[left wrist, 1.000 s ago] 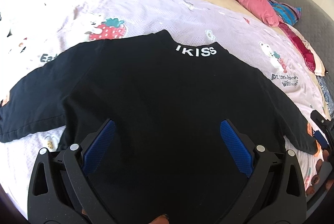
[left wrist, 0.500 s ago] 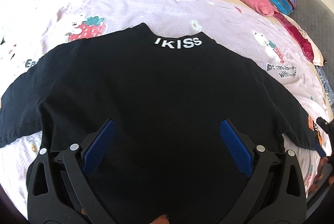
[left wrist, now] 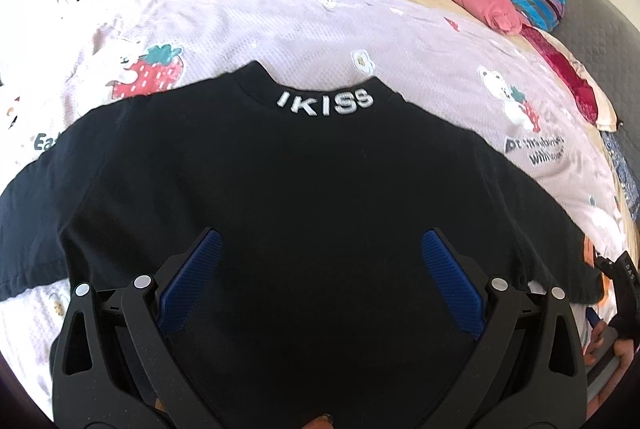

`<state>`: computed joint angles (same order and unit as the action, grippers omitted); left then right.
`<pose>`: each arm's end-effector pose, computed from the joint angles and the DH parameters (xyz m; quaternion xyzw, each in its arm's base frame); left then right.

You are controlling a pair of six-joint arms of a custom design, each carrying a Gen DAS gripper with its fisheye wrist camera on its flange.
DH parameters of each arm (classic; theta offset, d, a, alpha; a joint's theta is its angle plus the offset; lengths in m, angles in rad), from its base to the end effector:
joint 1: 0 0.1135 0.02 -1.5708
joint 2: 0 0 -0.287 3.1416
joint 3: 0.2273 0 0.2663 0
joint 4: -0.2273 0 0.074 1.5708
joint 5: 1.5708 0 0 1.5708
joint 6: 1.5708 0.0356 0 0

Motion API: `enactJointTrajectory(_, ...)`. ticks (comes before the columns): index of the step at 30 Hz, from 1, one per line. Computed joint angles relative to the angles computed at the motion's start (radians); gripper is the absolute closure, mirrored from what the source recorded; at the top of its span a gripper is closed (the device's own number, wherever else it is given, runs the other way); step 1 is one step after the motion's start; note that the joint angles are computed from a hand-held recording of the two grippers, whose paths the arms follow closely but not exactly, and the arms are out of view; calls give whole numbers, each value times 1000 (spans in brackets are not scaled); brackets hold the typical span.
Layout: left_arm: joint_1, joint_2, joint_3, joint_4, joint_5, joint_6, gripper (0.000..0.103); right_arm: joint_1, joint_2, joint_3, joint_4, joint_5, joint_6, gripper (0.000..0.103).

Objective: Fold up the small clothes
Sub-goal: 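Move the right gripper to the orange sleeve cuff and grasp it, then carry the cuff with the right gripper across the shirt toward the left gripper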

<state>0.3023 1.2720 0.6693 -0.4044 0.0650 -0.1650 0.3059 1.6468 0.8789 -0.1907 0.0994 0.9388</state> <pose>0.2315 0.0698 0.1976 -0.2135 0.9360 -0.0121 0.2795 0.3186 0.0969 0.1731 0.3106 0.9004 0.1370 0.2722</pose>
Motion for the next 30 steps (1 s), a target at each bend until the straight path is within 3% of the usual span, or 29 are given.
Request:
enactJointTrajectory(5,20,-25,-5,-10,18,-8,8,-58,31,9,76,-57,40,4)
enactJointTrajectory(7,23,-41,-16,-14,17,-7,8,-56,35,11,105,-48,23,11)
enactJointTrajectory(9,28,-58,-28,-19,19,-3,8,-38,39,19,102,-13,2,42)
enactJointTrajectory(10,34,-70,-36,-22,22,-2,8,-28,37,17,109,5,-7,49)
enactJointTrajectory(11,43,-81,-42,-26,29,1,8,-21,33,12,122,13,-14,62)
enactJointTrajectory(14,75,-108,-49,-43,60,11,8,2,-3,-20,199,40,-63,85)
enactJointTrajectory(15,85,-116,-47,-51,68,16,8,18,-20,-27,231,55,-98,88)
enactJointTrajectory(18,120,-139,-31,-82,92,42,8,64,-54,-39,305,61,-187,94)
enactJointTrajectory(24,220,-187,1,-135,144,82,8,166,-67,-29,390,12,-330,94)
enactJointTrajectory(30,377,-210,12,-190,289,142,8,277,-57,6,426,-39,-464,94)
